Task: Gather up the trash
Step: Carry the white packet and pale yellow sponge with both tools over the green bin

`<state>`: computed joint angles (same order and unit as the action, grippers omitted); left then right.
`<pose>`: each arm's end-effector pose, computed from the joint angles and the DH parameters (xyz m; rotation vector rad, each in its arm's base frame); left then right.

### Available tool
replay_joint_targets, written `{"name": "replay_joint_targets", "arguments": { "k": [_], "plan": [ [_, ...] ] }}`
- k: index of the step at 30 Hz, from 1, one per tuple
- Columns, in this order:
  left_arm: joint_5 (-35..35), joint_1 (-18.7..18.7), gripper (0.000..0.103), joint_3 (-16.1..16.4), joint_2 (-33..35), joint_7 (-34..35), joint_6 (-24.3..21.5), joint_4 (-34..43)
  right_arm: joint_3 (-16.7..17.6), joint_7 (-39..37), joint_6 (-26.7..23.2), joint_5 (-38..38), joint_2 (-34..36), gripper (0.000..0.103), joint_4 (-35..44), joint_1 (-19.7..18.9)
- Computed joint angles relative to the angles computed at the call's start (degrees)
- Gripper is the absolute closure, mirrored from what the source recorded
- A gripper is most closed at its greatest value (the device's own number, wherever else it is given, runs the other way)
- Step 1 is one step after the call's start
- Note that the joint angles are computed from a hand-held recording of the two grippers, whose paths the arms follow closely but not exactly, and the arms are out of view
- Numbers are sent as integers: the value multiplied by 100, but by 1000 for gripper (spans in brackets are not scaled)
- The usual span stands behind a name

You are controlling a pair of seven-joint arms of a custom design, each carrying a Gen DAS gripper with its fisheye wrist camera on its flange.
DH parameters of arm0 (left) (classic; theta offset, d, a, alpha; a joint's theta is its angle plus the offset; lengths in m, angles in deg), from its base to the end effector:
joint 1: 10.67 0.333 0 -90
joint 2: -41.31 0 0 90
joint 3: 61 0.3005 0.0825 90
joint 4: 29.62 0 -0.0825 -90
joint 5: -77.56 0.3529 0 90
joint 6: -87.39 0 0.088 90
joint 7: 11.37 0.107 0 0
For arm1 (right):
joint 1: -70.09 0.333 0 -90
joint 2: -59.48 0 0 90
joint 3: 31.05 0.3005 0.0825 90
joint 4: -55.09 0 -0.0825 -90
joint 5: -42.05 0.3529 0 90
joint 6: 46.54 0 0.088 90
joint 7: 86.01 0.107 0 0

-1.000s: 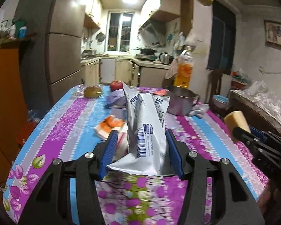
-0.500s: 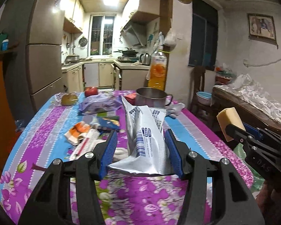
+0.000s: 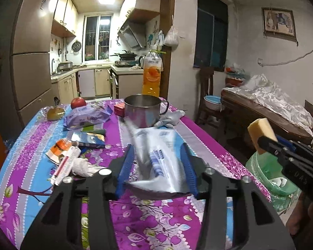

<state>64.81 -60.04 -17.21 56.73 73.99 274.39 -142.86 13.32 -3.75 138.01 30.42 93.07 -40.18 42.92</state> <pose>0.6060 -0.0806 0.5074 -1.6235 1.4833 -0.9890 0.6768 0.1000 0.4855 -1.6526 1.2095 -0.6716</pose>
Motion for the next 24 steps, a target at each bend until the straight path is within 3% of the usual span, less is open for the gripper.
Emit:
{"name": "replay_joint_targets", "arguments": {
  "k": [4, 7, 10, 14, 17, 18, 22, 24],
  "plan": [
    [74, 75, 92, -94, 46, -106, -88, 44, 207, -46, -41, 26, 73, 71, -81, -279],
    [211, -35, 92, 91, 158, -328, -168, 97, 385, -124, -79, 32, 152, 72, -137, -455],
    [310, 540, 93, -455, 24, -401, -257, 114, 427, -171, -124, 67, 214, 72, -95, -472],
    [628, 374, 93, -297, -74, -593, -40, 37, 517, -261, -86, 112, 224, 72, -76, -548],
    [578, 506, 93, -570, -154, -383, 101, 67, 487, -264, -60, 107, 159, 72, -75, -587],
    [523, 573, 93, -690, -157, -296, 126, 105, 455, -247, -50, 109, 123, 72, -80, -593],
    [316, 1482, 93, -1887, -95, 97, 143, 457, 207, -85, 44, 142, -161, 72, -186, -641],
    [239, 2112, 93, -2707, -16, 292, 133, 695, 77, 20, 73, 141, -301, 72, -233, -676]
  ]
}}
